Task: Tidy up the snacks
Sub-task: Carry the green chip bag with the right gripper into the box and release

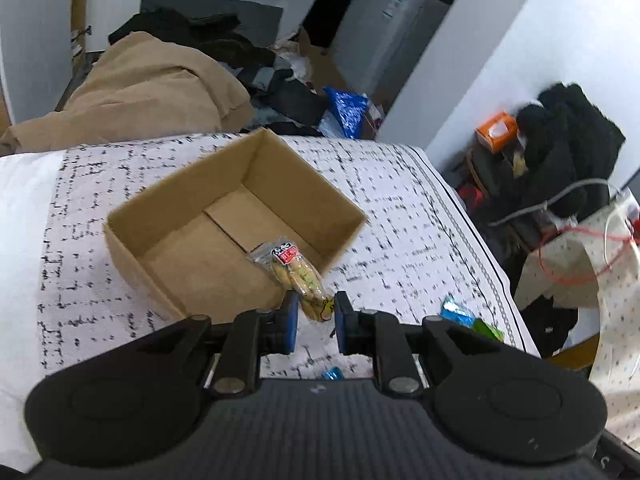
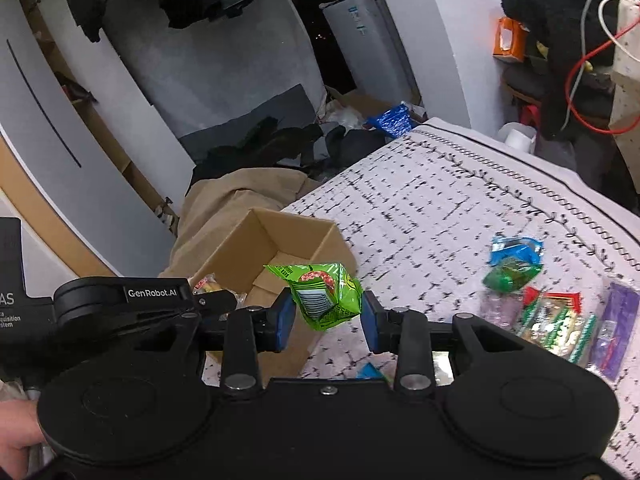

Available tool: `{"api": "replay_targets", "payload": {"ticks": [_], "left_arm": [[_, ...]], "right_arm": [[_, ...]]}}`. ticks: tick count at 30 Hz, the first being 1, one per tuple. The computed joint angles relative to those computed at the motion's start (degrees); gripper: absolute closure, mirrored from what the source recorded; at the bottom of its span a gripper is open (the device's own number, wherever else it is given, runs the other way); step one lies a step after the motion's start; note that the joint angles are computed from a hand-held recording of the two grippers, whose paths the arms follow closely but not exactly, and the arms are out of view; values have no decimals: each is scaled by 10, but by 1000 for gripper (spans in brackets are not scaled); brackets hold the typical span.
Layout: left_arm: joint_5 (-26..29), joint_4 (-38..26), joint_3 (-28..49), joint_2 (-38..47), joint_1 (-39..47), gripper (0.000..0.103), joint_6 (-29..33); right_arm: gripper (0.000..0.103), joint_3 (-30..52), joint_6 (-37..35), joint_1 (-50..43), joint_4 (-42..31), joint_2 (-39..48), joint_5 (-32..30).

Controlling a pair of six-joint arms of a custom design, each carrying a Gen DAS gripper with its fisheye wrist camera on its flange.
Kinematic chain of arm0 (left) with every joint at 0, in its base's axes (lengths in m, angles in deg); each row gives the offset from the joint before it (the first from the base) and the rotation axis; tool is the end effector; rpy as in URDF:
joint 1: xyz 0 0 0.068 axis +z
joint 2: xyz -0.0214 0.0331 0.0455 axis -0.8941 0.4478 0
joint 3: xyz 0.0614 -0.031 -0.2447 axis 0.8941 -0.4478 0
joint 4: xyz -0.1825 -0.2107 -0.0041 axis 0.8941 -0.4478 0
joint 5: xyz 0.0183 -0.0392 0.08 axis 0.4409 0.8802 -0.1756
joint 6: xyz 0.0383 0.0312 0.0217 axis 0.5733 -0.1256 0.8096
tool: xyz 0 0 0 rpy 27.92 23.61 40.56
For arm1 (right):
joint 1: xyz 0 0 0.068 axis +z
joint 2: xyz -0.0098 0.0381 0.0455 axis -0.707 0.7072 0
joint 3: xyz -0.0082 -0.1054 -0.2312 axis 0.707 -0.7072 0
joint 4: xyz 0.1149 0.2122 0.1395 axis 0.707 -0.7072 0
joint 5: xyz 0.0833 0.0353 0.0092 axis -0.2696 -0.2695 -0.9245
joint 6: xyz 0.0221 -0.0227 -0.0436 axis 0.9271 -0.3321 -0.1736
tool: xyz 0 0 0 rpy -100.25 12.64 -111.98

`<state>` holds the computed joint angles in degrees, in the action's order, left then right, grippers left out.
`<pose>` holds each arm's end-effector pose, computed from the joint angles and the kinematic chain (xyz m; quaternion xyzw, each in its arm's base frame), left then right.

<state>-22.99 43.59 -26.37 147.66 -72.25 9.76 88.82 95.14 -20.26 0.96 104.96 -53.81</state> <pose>0.2229 -0.0420 0.2684 -0.0229 0.9368 -0.1654 0.3074 0.1521 0.0639 0.2539 0.1392 0.8842 0.1688 0.4127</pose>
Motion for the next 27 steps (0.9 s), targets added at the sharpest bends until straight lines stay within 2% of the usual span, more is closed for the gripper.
{"api": "replay_targets", "payload": {"ticks": [7, 12, 23, 27], "left_arm": [[49, 15, -18, -9, 72, 85, 14], [47, 20, -17, 9, 86, 85, 20], [22, 12, -24, 61, 69, 85, 36], [39, 2, -16, 83, 71, 81, 28]], "right_arm": [[68, 20, 15, 57, 45, 87, 26], [68, 33, 26, 80, 69, 132, 36], [68, 28, 35, 73, 78, 139, 35], [68, 21, 35, 65, 78, 129, 30]]}}
